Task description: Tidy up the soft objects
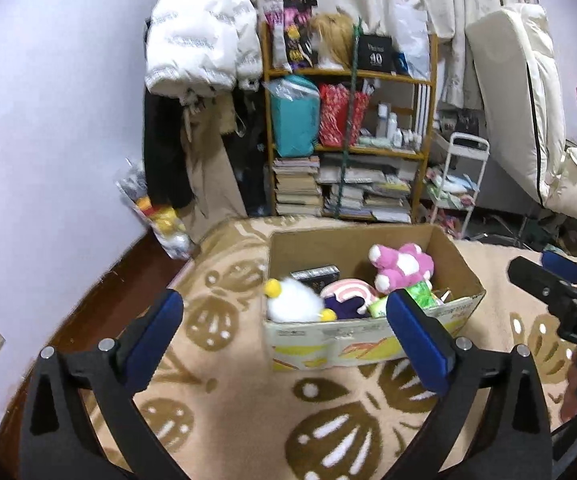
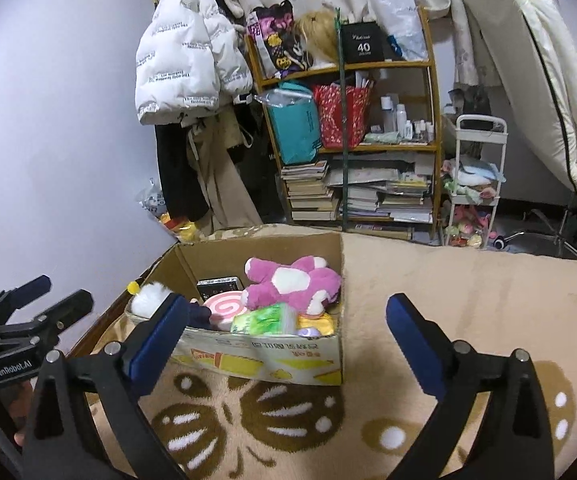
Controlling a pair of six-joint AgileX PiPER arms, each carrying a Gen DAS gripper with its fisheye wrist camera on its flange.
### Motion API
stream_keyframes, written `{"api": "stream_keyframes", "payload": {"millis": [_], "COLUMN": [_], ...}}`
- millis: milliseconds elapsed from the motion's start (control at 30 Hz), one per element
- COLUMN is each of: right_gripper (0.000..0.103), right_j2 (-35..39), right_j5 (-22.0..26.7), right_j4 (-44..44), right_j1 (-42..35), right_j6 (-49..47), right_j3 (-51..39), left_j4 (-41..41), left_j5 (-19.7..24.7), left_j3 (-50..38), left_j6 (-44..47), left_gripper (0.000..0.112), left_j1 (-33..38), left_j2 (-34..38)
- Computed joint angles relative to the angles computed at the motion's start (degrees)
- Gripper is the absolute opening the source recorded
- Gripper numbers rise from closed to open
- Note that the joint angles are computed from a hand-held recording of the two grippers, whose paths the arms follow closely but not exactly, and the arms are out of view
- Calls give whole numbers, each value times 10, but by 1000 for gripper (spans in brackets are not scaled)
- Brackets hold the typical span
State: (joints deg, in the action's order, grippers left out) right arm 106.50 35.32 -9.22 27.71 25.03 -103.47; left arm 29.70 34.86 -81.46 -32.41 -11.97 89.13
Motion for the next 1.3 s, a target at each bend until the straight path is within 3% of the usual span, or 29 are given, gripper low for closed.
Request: {"api": "stream_keyframes", "payload": {"millis": [267,567,967,1300], "right_gripper": [103,103,103,103], "right_j2": [-66,-137,-158,-138], "right_j5": [7,4,14,30], "right_j4": [-107,-174,-208,-200], "right_j1": [27,41,44,45], "right_j6": [73,138,174,159], "right_j3": [48,119,143,125], "left_j4": [97,58,160,150], "left_j5": [7,9,-3,-3], "left_j3": [64,101,130,130], "left_j6": [-71,-48,-129,-124], "left_gripper": [102,102,102,102], "left_j1": [-22,-14,-38,-34], "left_j2": [-85,-146,-147,-133]}}
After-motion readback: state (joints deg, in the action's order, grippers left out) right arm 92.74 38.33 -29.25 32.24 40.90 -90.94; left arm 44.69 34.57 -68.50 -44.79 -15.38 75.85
